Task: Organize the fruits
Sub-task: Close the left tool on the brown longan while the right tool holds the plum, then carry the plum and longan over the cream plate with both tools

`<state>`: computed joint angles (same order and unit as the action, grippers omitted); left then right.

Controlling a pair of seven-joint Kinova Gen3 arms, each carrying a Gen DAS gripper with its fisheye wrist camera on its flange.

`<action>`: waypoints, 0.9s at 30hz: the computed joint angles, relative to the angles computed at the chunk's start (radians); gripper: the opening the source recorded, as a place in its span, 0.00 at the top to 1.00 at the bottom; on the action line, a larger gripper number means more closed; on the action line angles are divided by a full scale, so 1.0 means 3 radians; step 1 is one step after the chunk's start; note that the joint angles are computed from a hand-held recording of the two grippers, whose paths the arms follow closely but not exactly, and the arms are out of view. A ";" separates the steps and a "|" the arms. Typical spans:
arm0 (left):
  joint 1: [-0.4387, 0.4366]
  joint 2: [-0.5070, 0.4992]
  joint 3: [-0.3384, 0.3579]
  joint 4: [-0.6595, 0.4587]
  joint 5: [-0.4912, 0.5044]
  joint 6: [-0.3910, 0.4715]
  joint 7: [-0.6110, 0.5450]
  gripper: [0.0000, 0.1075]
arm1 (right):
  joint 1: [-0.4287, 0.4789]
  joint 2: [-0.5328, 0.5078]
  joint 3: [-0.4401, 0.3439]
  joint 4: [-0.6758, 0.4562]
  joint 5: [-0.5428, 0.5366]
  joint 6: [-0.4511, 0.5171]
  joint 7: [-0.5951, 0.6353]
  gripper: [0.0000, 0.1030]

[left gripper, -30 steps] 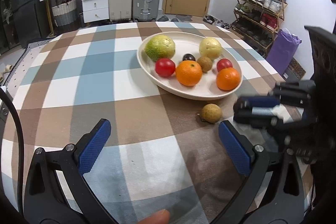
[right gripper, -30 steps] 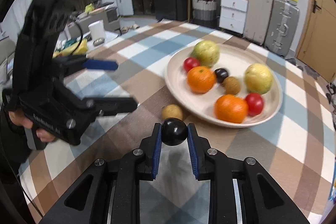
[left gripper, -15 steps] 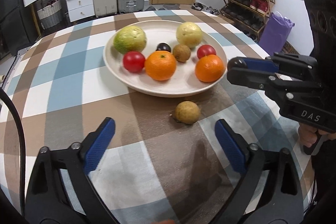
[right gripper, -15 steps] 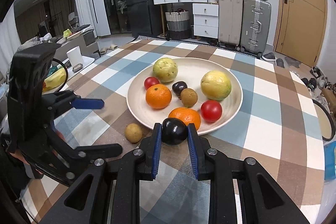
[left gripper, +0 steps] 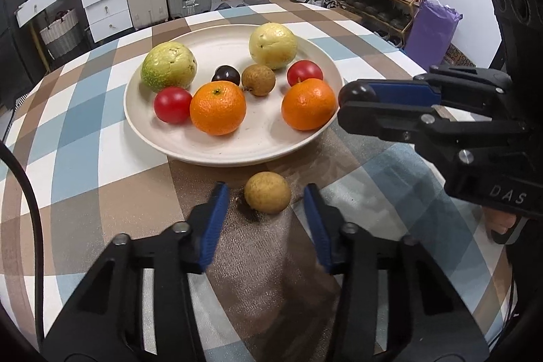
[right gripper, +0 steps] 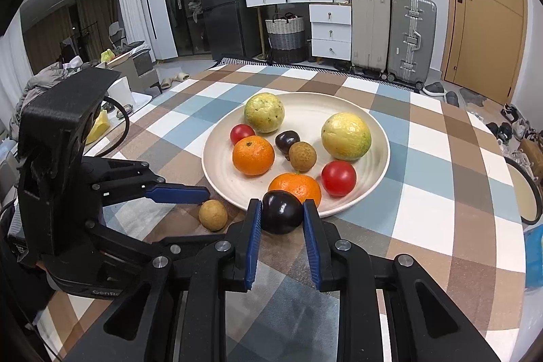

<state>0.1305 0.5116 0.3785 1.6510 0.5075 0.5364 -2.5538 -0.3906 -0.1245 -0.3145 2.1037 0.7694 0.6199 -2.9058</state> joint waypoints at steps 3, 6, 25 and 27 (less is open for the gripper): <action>-0.0050 0.0017 0.0024 -0.0018 0.0047 0.0039 -0.0033 0.74 | -0.0002 0.0001 -0.0001 0.0000 0.0004 -0.0007 -0.0003 0.76; -0.0105 0.0000 0.0066 0.0021 0.0113 0.0013 -0.0125 0.75 | 0.0003 -0.0001 0.0006 0.0005 -0.0009 -0.0018 -0.0012 0.76; -0.0546 -0.0265 0.0258 0.0302 0.1194 -0.0124 -0.1046 0.75 | 0.0078 -0.0067 -0.0047 0.0079 0.0199 -0.0048 -0.0349 0.76; -0.0511 -0.0284 0.0200 0.0293 0.1257 -0.0118 -0.1058 0.75 | 0.0093 -0.0088 -0.0060 0.0089 0.0238 -0.0053 -0.0409 0.76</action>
